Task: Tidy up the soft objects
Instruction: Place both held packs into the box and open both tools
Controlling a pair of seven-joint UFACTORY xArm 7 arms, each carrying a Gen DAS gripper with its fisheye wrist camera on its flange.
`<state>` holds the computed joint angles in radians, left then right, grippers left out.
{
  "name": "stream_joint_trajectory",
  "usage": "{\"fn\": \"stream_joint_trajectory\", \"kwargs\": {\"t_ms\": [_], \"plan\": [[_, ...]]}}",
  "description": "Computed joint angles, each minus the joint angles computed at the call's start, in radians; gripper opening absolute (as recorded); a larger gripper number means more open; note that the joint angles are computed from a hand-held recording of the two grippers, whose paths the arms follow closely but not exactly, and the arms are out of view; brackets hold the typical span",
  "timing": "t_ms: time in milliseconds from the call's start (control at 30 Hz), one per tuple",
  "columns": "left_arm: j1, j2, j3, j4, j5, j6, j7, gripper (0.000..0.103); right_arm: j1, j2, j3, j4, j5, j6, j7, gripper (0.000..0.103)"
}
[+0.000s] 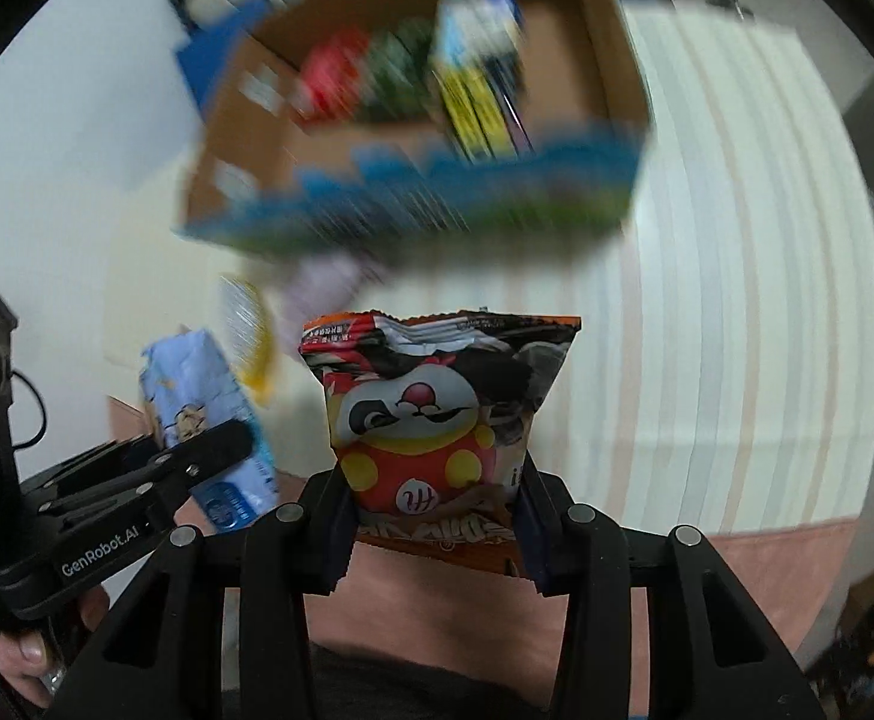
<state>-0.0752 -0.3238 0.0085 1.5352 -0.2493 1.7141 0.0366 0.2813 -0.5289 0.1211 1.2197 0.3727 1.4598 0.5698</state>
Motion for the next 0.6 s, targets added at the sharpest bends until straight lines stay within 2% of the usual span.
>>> {"fn": "stream_joint_trajectory", "kwargs": {"t_ms": [167, 233, 333, 467, 600], "plan": [[0.003, 0.247, -0.012, 0.320, 0.033, 0.004, 0.012, 0.036, -0.022, 0.170, -0.026, 0.268, -0.045, 0.027, -0.054, 0.046], [0.012, 0.318, -0.016, 0.395, 0.039, 0.026, 0.019, 0.036, -0.031, 0.256, -0.018, 0.359, -0.065, 0.027, -0.059, 0.046], [0.021, 0.492, -0.029, 0.580, 0.070, 0.077, 0.015, 0.036, -0.037, 0.400, -0.005, 0.487, -0.099, 0.030, -0.057, 0.046], [0.035, 0.643, -0.040, 0.718, 0.089, 0.135, 0.011, 0.036, -0.040, 0.534, -0.003, 0.577, -0.105, 0.033, -0.050, 0.046], [0.046, 0.753, -0.054, 0.802, 0.086, 0.189, 0.011, 0.036, -0.040, 0.607, -0.001, 0.582, -0.107, 0.013, -0.047, 0.046]]}}
